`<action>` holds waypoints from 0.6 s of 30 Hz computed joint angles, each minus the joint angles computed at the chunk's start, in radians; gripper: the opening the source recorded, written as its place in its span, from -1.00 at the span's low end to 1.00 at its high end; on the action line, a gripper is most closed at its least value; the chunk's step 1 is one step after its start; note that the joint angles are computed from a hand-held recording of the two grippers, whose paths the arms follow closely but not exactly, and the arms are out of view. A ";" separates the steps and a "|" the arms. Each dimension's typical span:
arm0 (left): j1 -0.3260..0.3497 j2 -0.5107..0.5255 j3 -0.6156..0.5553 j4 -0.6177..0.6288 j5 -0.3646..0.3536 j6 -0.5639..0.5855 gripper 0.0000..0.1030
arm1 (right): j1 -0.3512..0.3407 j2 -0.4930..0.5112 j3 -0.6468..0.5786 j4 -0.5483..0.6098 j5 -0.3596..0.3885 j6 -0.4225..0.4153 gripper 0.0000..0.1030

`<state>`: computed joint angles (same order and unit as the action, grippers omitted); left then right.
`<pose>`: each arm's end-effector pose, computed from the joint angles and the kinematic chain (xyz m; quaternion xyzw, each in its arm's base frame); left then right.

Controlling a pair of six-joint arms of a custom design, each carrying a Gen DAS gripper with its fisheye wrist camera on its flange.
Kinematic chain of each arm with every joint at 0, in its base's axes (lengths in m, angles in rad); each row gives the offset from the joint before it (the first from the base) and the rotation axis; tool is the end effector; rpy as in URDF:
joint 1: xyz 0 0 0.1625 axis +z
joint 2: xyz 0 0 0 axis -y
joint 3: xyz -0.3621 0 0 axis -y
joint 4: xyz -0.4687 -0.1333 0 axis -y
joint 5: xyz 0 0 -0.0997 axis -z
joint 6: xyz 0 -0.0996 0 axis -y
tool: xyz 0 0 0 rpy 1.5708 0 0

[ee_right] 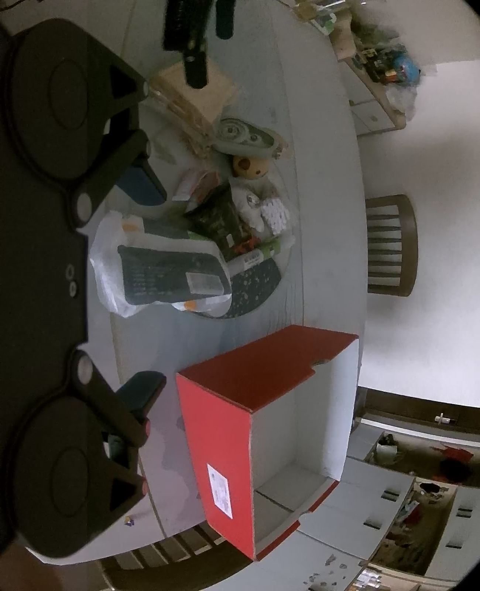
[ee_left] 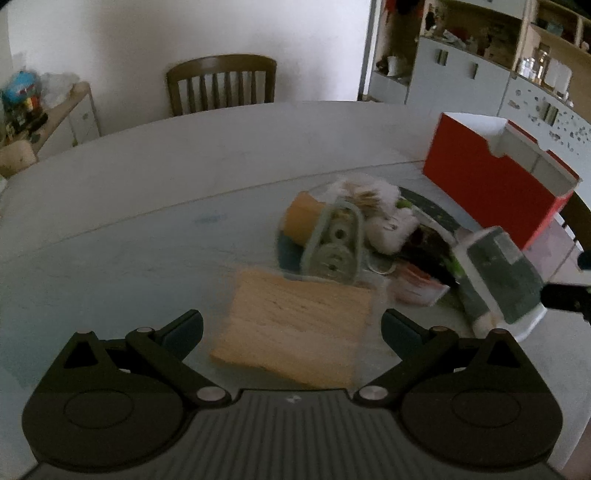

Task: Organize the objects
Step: 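Reach the left tool to the bagged bread slice and the right tool to the green package, then grasp the bagged bread slice with the left tool while the right tool grasps the green package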

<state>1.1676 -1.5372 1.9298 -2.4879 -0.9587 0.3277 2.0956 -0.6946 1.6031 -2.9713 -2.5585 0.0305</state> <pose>-0.0493 -0.6012 0.3244 0.2562 0.8880 -0.2580 0.2815 0.3842 -0.5635 0.0234 0.0970 -0.8563 0.3322 0.3834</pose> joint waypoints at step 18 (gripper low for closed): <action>-0.011 0.165 -0.218 0.270 0.131 -0.538 1.00 | -0.015 0.027 -0.029 -0.075 0.035 -0.152 0.87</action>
